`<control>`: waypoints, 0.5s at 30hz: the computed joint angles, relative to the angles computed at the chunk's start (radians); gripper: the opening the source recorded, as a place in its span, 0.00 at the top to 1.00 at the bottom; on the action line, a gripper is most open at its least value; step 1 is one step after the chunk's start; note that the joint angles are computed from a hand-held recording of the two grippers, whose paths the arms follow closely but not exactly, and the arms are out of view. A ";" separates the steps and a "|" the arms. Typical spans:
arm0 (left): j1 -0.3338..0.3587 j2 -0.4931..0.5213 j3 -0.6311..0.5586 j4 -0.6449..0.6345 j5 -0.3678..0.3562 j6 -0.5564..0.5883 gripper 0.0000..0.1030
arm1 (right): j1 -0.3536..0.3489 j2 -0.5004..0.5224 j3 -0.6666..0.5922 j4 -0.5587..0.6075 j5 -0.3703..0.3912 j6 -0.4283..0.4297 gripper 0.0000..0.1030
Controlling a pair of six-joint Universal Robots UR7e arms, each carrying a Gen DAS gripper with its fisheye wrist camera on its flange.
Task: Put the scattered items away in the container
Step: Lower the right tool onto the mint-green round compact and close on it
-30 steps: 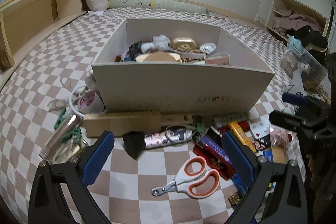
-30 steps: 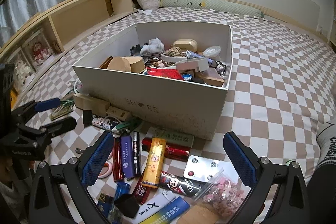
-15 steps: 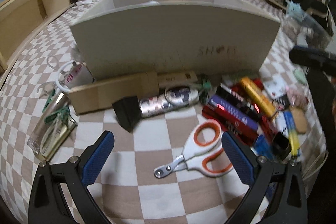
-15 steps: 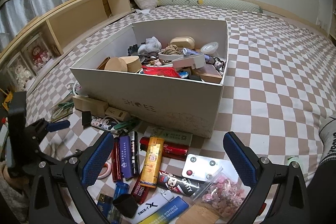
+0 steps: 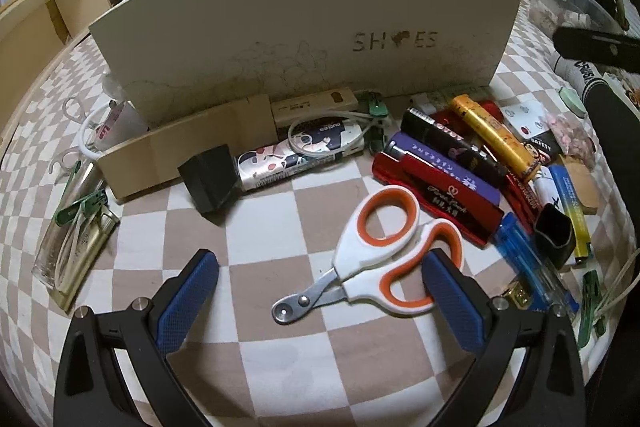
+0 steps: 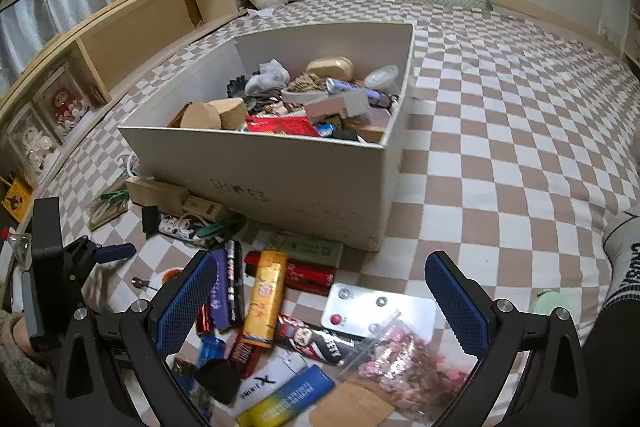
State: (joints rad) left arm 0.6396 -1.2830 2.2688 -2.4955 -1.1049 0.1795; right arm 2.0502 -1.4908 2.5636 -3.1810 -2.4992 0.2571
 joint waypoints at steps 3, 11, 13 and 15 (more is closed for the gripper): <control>0.002 0.000 0.008 -0.022 0.002 -0.001 0.00 | -0.024 -0.042 0.013 0.023 0.016 0.016 0.00; 0.011 0.003 0.019 -0.067 0.024 -0.012 0.00 | -0.126 -0.203 0.049 0.115 0.109 0.046 0.00; 0.017 0.005 0.017 -0.074 0.033 -0.020 0.00 | -0.164 -0.253 0.062 0.131 0.138 0.071 0.00; 0.025 0.007 0.014 -0.080 0.040 -0.029 0.00 | -0.200 -0.306 0.072 0.156 0.155 0.097 0.00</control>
